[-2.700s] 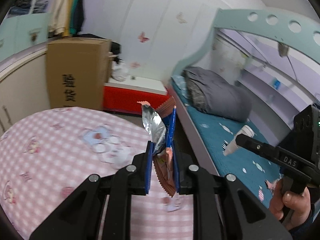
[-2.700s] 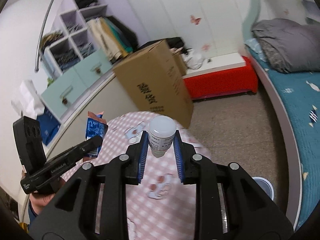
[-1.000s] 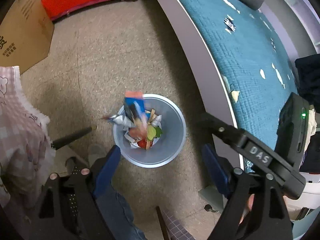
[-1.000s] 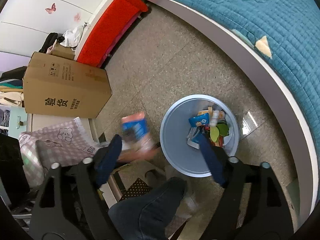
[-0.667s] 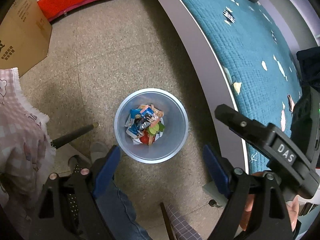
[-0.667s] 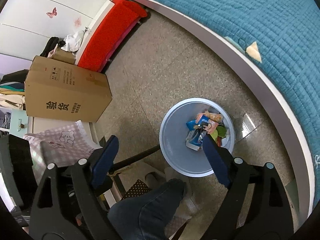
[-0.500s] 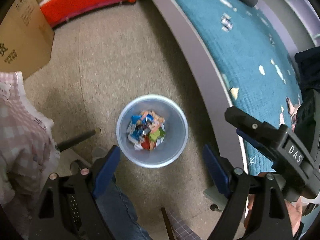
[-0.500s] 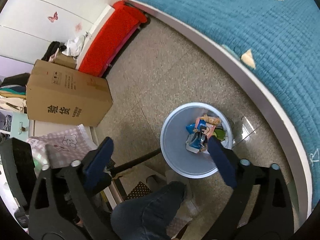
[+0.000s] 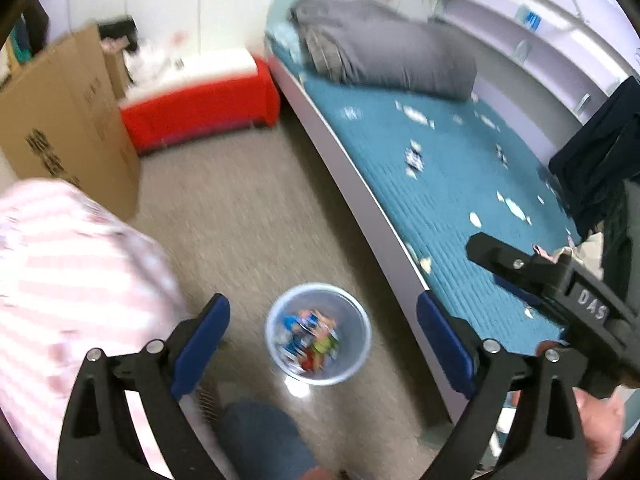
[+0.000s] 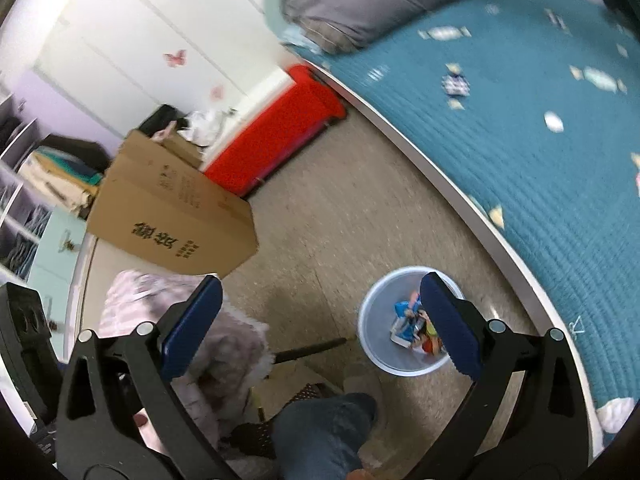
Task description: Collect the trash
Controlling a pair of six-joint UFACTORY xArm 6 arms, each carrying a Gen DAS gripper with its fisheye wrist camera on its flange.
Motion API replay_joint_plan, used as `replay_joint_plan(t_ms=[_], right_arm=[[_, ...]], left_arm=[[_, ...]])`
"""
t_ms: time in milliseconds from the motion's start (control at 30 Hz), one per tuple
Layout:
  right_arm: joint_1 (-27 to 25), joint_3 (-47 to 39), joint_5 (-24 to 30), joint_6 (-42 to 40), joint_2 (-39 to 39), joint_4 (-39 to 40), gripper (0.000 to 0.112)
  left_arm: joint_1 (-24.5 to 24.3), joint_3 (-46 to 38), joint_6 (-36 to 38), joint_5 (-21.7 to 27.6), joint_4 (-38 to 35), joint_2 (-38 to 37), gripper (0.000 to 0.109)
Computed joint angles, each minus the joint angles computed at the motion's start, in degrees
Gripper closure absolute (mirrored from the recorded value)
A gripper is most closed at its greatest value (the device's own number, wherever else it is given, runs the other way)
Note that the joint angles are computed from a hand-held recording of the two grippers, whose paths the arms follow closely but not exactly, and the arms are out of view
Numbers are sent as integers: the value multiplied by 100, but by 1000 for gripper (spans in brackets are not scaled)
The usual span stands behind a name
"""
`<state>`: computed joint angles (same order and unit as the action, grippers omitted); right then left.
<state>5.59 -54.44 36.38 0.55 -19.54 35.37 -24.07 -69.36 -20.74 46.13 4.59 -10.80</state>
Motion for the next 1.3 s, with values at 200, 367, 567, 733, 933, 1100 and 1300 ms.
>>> replay_joint_plan(t_ms=[200, 367, 567, 733, 933, 1100, 1300], right_arm=[[756, -240, -58, 735, -656, -1108, 15], [1360, -501, -96, 1397, -914, -2104, 15], [2071, -896, -77, 2103, -1051, -3269, 15], [2635, -1246, 33, 2629, -1074, -4269, 15], [3127, -1450, 133, 3161, -1170, -5256, 15], [3401, -1556, 233, 3508, -1234, -5974, 15], [3589, -1634, 295, 3811, -1252, -6481, 15]], left_arm=[[50, 661, -895, -8, 1440, -1458, 14], [148, 812, -1296, 372, 2297, -2322, 14], [210, 848, -1577, 736, 3075, -3072, 14], [296, 919, -1749, 874, 3194, -3600, 11], [-44, 879, -2161, 1304, 3610, -3969, 11], [-166, 835, -2397, 1487, 3831, -4117, 11], [-359, 735, -2599, 1703, 4109, -4200, 11]])
